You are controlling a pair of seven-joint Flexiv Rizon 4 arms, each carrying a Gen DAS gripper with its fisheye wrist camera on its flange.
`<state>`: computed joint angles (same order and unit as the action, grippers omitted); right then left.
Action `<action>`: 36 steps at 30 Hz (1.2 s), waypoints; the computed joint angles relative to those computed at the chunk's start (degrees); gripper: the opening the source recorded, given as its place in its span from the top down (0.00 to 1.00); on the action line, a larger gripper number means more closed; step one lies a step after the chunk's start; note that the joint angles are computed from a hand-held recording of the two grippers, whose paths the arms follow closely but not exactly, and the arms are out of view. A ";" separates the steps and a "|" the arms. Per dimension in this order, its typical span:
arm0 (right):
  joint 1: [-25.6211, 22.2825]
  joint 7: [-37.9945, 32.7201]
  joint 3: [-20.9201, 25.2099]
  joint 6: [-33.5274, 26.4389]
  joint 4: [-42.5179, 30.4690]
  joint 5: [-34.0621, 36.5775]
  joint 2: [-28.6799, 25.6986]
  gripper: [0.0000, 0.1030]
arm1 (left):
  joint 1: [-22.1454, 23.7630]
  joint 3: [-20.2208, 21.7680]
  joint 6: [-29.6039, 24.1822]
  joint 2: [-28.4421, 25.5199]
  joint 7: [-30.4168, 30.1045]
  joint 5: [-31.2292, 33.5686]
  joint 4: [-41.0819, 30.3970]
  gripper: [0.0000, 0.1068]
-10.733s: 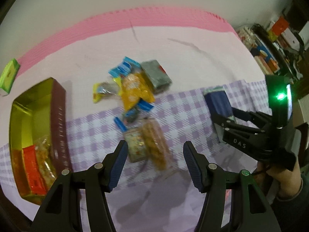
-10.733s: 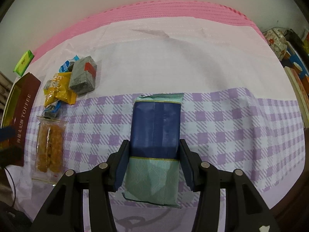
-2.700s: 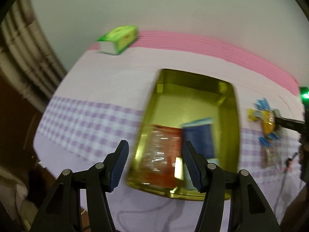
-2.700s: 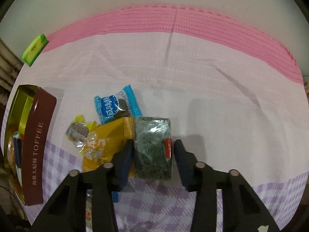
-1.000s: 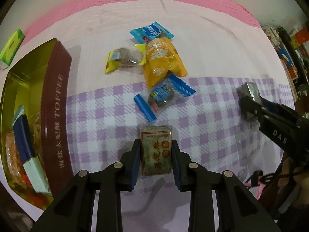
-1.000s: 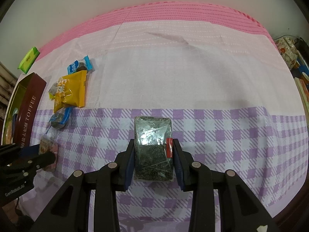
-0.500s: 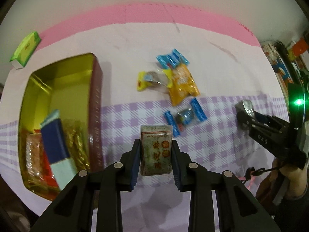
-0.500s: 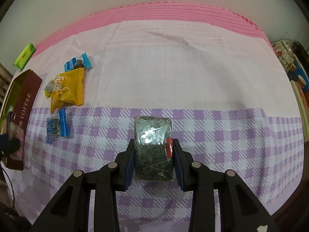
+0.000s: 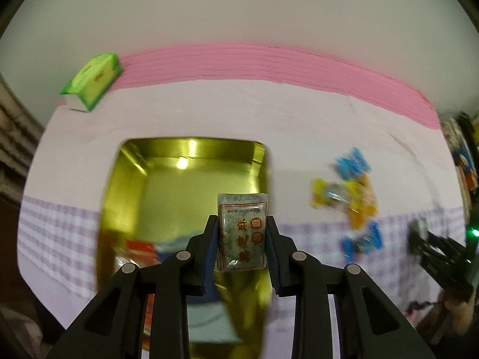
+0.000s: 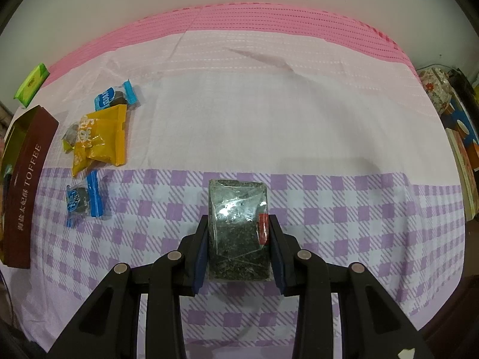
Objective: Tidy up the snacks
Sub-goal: 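Carry the beige box into the tin and open the left tool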
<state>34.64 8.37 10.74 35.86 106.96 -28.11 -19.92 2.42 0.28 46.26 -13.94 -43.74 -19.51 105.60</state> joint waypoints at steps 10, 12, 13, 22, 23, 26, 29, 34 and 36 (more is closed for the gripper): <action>-0.10 -0.20 0.00 -0.52 -0.59 0.61 -0.28 0.68 | 1.78 0.97 1.06 -9.63 -2.35 6.52 -9.87 0.72; -0.02 0.03 -0.01 -0.56 -0.69 0.63 -0.39 0.68 | 2.16 0.90 0.17 -10.82 -2.04 7.05 -11.40 0.72; -0.01 0.05 -0.02 -0.62 -0.74 0.68 -0.40 0.68 | 2.19 0.97 0.03 -11.40 -2.27 7.36 -12.02 0.72; -0.07 -0.13 -0.07 -0.49 -0.77 0.75 -0.53 0.68 | 2.33 1.28 -1.51 -14.60 -2.50 9.75 -15.35 0.72; -0.07 -0.08 -0.08 -0.45 -0.73 0.75 -0.53 0.68 | 2.33 1.29 -1.49 -14.92 -2.47 9.98 -15.66 0.72; -0.14 -0.23 -0.05 -0.27 -0.54 0.77 -0.39 0.68 | 2.05 1.74 -0.89 -15.04 -2.69 11.30 -15.47 0.72; -0.28 -0.75 -0.03 -0.04 -0.31 0.71 -0.31 0.68 | 2.06 1.93 -0.90 -15.36 -2.72 12.07 -15.65 0.72; -0.22 -0.79 -0.06 0.15 -0.29 0.57 -0.35 0.68 | 2.09 2.03 -1.21 -15.48 -3.09 12.60 -15.96 0.72; -0.22 -0.94 -0.07 0.23 -0.29 0.49 -0.37 0.68 | 2.11 2.05 -1.75 -15.57 -3.36 12.66 -16.36 0.71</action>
